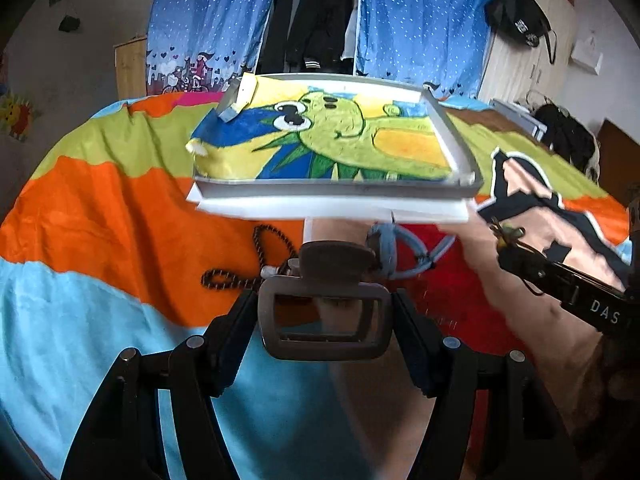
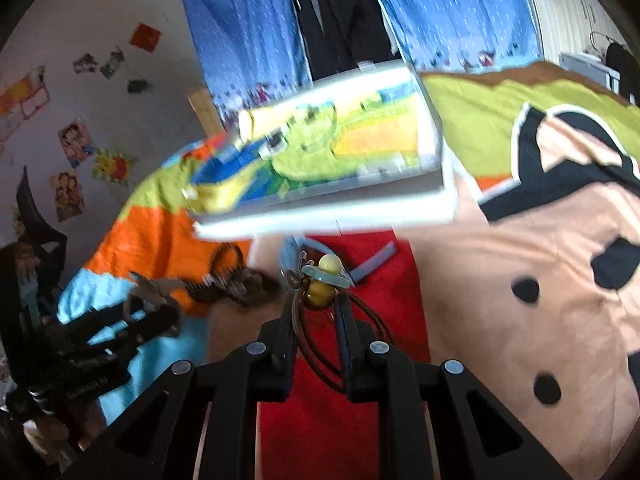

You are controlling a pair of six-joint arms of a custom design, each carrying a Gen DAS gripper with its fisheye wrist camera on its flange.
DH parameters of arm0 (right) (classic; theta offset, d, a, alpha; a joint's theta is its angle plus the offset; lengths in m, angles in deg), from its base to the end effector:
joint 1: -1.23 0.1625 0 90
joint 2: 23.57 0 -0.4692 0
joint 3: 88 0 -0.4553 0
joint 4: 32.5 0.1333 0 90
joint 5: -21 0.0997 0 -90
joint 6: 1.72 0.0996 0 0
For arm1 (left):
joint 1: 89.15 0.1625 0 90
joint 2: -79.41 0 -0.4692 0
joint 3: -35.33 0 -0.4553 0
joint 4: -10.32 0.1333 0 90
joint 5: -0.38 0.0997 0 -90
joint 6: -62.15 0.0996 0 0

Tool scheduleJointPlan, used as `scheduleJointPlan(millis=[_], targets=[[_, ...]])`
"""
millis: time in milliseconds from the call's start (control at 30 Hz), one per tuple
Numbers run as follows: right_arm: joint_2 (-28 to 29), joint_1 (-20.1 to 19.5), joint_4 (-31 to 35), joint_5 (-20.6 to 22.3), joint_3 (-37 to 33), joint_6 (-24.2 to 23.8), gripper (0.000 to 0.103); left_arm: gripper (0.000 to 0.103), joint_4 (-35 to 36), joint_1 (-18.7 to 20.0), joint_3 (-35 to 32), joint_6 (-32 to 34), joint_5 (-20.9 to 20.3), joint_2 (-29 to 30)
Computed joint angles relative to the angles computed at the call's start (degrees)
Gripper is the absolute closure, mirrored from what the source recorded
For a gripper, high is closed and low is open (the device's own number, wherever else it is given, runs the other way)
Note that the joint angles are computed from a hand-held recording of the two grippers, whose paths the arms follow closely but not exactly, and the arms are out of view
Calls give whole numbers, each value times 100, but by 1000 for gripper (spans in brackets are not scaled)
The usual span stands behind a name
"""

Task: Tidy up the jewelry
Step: 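Carry the clip into the white tray with the left gripper while the right drops the charm there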

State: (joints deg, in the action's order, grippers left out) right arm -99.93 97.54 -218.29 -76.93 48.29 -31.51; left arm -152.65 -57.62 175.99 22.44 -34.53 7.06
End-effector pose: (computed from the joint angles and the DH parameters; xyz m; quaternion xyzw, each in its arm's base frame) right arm 0.1713 -0.4613 0.2029 0.2739 -0.9090 0.2873 0.1269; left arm -0.2409 -0.4000 0.1378 0.1258 0.8771 -0.3728 0.2754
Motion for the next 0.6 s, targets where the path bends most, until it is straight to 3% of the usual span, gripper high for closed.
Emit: scheduleJointPlan(millis=[167, 333, 467, 600], targets=[[611, 203, -455, 504, -599, -362, 86, 41, -828, 360, -554, 957, 194, 227], [1394, 255, -342, 756, -1409, -465, 86, 41, -1551, 945, -1087, 1917, 225, 511], [1929, 223, 13, 811, -1964, -433, 86, 41, -1310, 1519, -1452, 1892, 47, 614], [2211, 199, 208, 558, -2177, -513, 86, 41, -827, 1906, -1629, 1547, -70, 602]])
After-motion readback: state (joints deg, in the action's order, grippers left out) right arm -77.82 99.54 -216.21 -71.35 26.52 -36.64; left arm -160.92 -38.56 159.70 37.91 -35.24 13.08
